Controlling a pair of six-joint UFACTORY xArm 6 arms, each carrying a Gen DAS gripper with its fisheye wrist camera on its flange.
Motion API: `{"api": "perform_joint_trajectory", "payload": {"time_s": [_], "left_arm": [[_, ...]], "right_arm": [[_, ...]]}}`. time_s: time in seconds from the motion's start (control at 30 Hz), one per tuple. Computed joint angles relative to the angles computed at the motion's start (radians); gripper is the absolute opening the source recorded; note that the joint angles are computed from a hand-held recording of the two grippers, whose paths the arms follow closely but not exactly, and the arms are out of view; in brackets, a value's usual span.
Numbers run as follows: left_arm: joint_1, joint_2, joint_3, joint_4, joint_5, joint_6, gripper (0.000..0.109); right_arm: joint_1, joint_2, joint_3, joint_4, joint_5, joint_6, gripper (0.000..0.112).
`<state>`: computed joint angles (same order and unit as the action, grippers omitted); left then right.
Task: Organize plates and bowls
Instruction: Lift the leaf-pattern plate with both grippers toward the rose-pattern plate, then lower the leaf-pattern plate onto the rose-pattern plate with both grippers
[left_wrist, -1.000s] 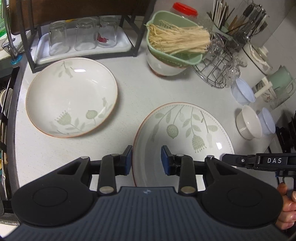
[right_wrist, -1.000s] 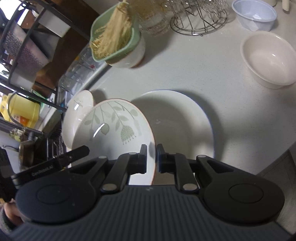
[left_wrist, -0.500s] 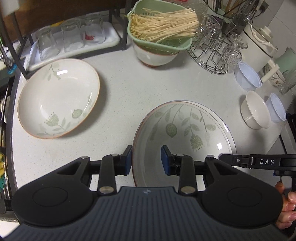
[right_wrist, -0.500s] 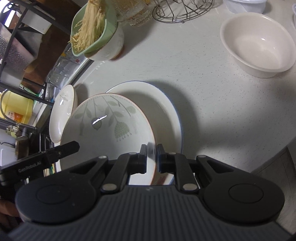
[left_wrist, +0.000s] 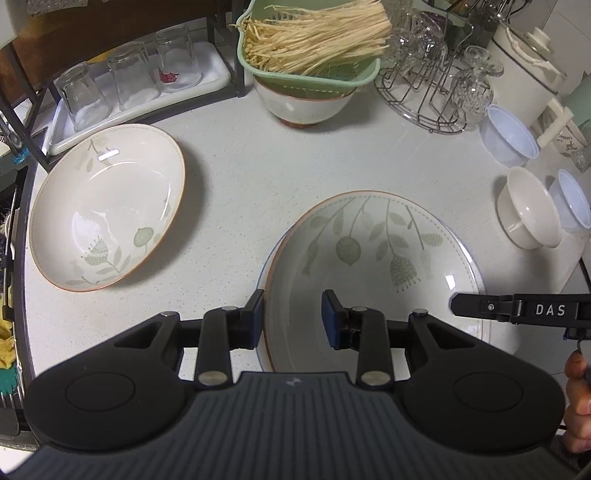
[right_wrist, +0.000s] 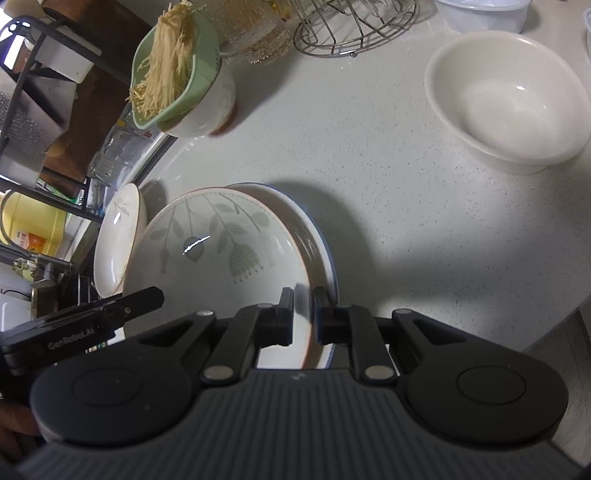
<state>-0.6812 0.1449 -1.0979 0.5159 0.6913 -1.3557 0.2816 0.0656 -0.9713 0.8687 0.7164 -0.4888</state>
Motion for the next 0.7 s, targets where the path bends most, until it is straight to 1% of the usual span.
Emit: {"api": "perform_joint_trajectory", "payload": {"time_s": [0.2,0.37,0.43,0.5,0.7], "left_arm": [[-0.007,0.018,-0.023,-0.001,0.034,0.0,0.037],[-0.015,0.047,-0.059,0.007,0.069,-0.01,0.038],[-0.02,0.054,-0.07,0.014,0.084,-0.014,0.038],[-0.02,0.055,-0.07,0.017,0.083,-0.024,0.038],[-0.014,0.014,-0.022,0.03,0.041,-0.096,0.038]], "right_arm": [[0.006,0.009,-0.013,-0.014,-0.005,-0.016,0.014],[0.015,0.002,-0.014,-0.039,-0.042,-0.022,0.014],[0.011,0.009,-0.024,-0.043,-0.033,-0.022,0.013],[0.009,0.014,-0.028,-0.041,-0.026,-0.027,0.013],[0.018,0.011,-0.032,-0.079,-0.033,-0.015,0.013]]}}
